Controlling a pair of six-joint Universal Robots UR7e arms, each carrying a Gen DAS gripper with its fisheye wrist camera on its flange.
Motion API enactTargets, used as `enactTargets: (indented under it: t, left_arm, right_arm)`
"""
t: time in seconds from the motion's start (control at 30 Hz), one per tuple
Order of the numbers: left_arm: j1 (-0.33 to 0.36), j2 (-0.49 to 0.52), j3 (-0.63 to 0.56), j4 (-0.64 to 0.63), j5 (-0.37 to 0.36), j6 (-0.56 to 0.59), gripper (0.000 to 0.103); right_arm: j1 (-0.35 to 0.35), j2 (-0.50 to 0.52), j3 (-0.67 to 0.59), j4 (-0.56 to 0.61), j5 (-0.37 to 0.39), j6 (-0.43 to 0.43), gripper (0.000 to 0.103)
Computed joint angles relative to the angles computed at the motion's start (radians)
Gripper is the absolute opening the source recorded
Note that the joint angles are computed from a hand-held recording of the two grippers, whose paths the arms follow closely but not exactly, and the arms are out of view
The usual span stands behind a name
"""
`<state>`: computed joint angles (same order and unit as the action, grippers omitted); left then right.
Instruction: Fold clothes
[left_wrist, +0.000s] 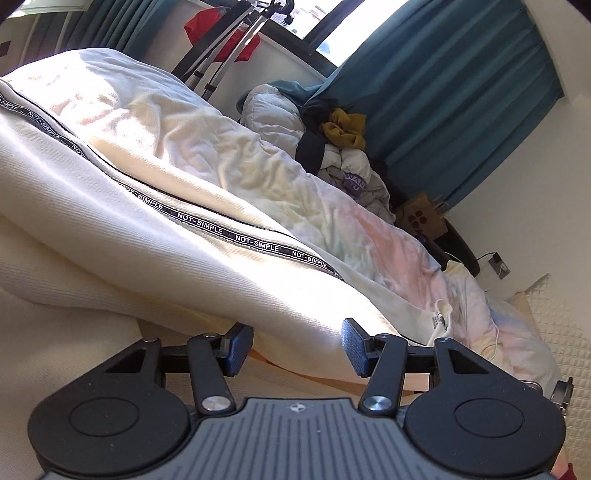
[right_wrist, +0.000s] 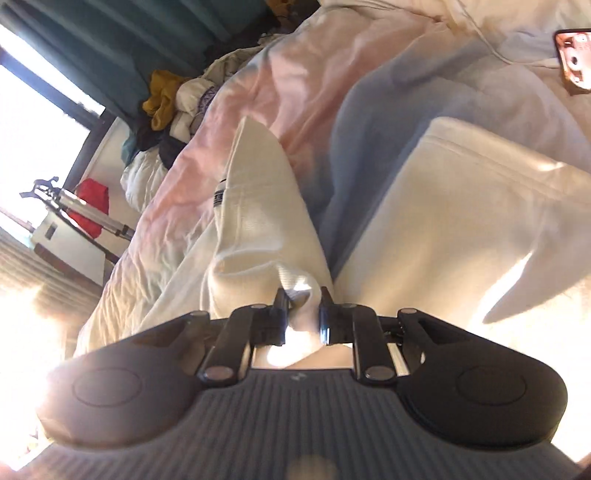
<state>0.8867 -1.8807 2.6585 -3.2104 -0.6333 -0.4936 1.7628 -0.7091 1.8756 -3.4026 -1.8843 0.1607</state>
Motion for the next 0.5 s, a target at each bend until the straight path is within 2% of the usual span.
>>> enactTargets:
  t: [0.1, 0.13, 0.2, 0.27, 0.3, 0.37, 0.43, 0.5]
  left_arm:
    - [-0.024, -0.008, 0.007, 0.023, 0.029, -0.015, 0.056]
    - [-0.03, -0.006, 0.008, 0.027, 0.038, -0.019, 0.056]
    - [-0.038, 0.004, 0.006, 0.038, 0.055, -0.025, 0.056]
    - [-0.043, 0.013, 0.004, 0.051, 0.07, -0.033, 0.056]
    - [-0.039, 0.022, 0.001, 0.05, 0.069, -0.034, 0.056]
    - [-0.033, 0.036, -0.003, 0.045, 0.07, -0.029, 0.056]
    - [-0.034, 0.042, -0.002, 0.05, 0.074, -0.027, 0.056]
    - [-0.035, 0.045, -0.001, 0.054, 0.079, -0.027, 0.056]
  right_arm:
    - [0.041, 0.024, -0.008, -0.106, -0.121, -0.085, 0.028]
    - [0.051, 0.036, -0.016, -0.142, -0.135, -0.127, 0.028]
    - [0.063, 0.061, -0.031, -0.209, -0.124, -0.22, 0.03]
    - [0.075, 0.086, -0.047, -0.261, -0.112, -0.306, 0.045]
    - [0.077, 0.096, -0.054, -0.283, -0.104, -0.351, 0.057]
    - [0.083, 0.115, -0.075, -0.311, -0.1, -0.408, 0.068]
    - [0.085, 0.123, -0.094, -0.294, -0.081, -0.434, 0.07]
    - [0.09, 0.125, -0.114, -0.212, -0.071, -0.47, 0.071]
